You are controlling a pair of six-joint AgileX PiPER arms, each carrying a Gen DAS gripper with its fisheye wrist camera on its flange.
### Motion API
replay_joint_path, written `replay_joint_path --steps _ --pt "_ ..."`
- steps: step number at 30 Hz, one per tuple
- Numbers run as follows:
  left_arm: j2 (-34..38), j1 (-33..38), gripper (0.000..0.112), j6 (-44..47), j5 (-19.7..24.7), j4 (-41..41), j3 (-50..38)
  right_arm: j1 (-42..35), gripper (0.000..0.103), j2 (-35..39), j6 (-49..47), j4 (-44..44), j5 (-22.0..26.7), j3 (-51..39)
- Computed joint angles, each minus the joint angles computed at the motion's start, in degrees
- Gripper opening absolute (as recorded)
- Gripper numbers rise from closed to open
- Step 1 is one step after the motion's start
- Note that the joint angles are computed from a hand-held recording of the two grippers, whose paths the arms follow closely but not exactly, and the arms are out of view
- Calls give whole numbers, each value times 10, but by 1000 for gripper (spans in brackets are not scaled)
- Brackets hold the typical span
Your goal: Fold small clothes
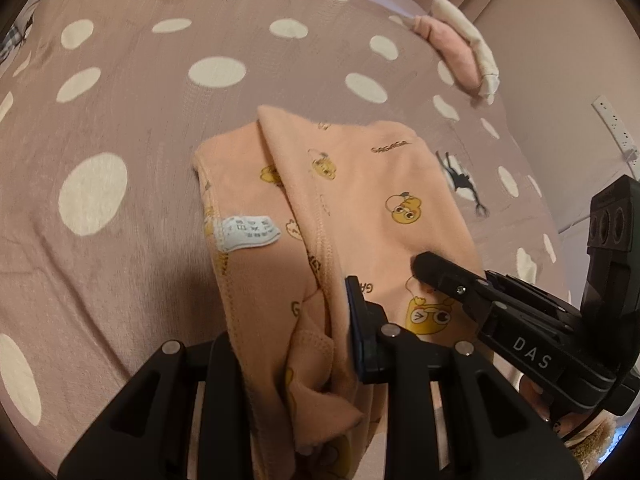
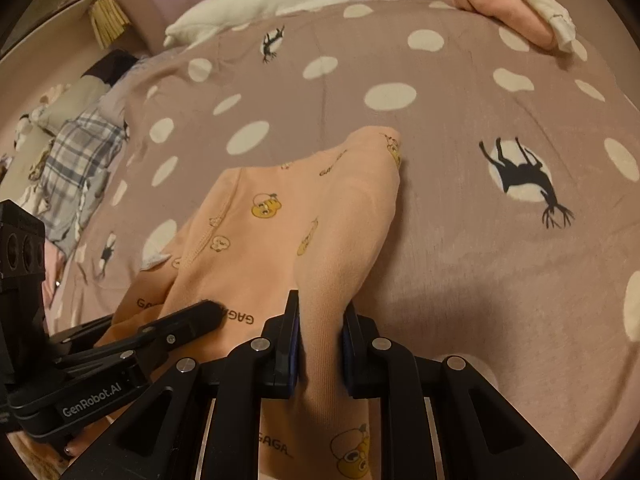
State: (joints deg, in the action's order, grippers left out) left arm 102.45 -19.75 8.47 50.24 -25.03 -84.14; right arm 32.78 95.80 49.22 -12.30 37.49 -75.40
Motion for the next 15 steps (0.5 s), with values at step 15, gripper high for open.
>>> replay_joint_path --steps 15 --pt "-4 16 53 -10 11 0 20 1 35 4 37 -9 40 4"
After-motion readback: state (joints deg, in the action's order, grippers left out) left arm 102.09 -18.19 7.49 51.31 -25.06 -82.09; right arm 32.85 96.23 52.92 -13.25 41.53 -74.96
